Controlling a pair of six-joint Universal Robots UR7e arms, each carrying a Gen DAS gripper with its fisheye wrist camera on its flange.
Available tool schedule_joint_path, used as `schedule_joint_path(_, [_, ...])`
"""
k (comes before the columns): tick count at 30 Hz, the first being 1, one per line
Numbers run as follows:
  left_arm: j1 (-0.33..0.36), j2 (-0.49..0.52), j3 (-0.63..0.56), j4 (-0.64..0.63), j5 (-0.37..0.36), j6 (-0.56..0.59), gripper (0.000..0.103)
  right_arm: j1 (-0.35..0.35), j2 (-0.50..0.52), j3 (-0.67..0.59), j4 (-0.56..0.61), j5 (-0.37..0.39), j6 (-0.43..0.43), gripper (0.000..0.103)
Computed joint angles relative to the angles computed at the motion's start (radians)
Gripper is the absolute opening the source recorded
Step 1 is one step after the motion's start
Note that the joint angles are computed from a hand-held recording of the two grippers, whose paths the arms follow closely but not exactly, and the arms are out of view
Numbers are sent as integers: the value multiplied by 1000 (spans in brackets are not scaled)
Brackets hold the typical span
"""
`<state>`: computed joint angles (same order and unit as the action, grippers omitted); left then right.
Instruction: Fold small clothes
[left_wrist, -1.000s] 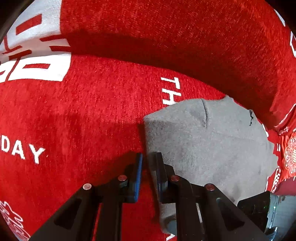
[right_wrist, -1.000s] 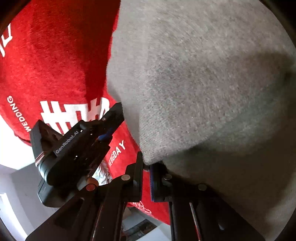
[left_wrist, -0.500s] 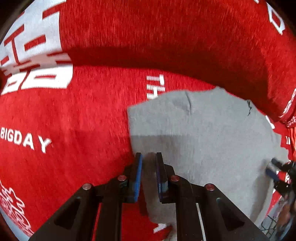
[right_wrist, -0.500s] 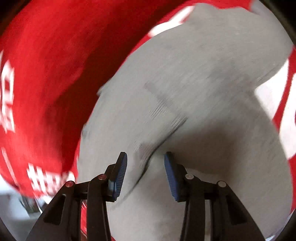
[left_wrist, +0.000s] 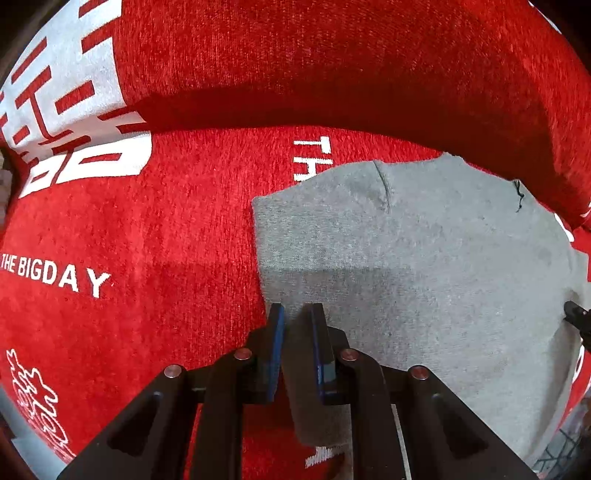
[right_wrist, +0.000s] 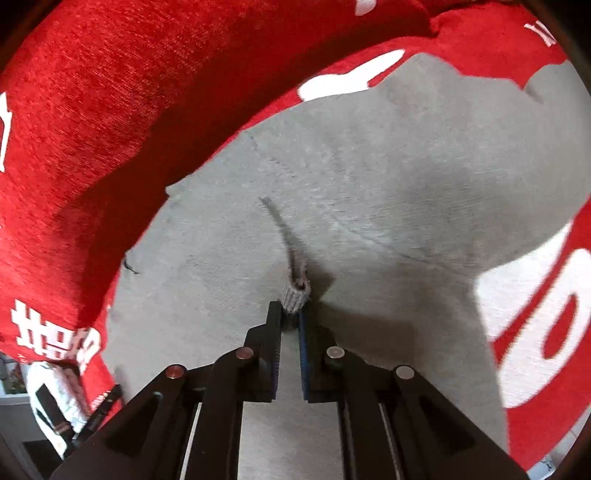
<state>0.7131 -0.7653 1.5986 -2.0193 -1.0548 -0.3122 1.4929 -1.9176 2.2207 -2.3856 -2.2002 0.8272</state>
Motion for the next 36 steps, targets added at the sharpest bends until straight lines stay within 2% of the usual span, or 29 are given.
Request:
schedule_joint_path(2, [-2,0,-7,15,4,-5,16,29,-21,-18,111,-60,60,8])
schedule_joint_path(4, [-10,-4,-6,26,6,-9,16,43,-42,-12,132,-85,68,12])
schedule_joint_path(5, [-14,2,-10,24,4,-11,16,44,-67,1,111,-79,44,12])
schedule_joint_path(9, [-39,-24,17,-6,-16,-9,16,66,-58,2,52,-74,-74,12])
schedule_joint_path(12, [-52,-32,17,10,-48,-26,19,42,-13,-5,-14,-13,-146,12])
schedule_joint_path(13, [-54,-23,9,20,-53,-31,46,32,-25,-4,-1,1,-151,12])
schedule_joint_path(14, [-60,-22,8,26,-52,-38,87,19,-17,-6,4,12,-151,11])
schedule_joint_path(15, [-73,-29,27,8,-27,-47,96,3,-13,-6,22,22,-146,11])
schedule_joint_path(17, [-92,-34,44,-8,-4,-35,97,-7,-33,13,1,35,-152,11])
schedule_joint_path(19, [-94,-34,43,5,-9,-42,97,18,-39,-1,68,-11,-122,11])
schedule_joint_path(21, [-99,-36,47,17,-11,-58,97,35,-46,-13,163,-61,-53,18])
schedule_joint_path(22, [-103,-36,46,31,-7,-68,97,31,-65,-9,178,-49,-40,18])
schedule_joint_path(24, [-109,-32,40,60,-4,-90,97,24,-118,20,148,-12,-29,27])
schedule_joint_path(26, [-109,-25,34,77,-6,-106,97,40,-149,31,166,-16,-1,48])
schedule_joint_path(30, [-120,-15,26,105,-25,-126,97,57,-196,53,163,20,3,51])
schedule_joint_path(32, [-128,-9,24,111,-30,-127,97,53,-198,57,156,38,2,58])
schedule_joint_path(34, [-137,-2,19,122,-34,-131,97,56,-209,64,150,51,-2,61])
schedule_joint_path(36, [-143,9,8,144,-47,-138,97,60,-222,68,154,60,-6,70])
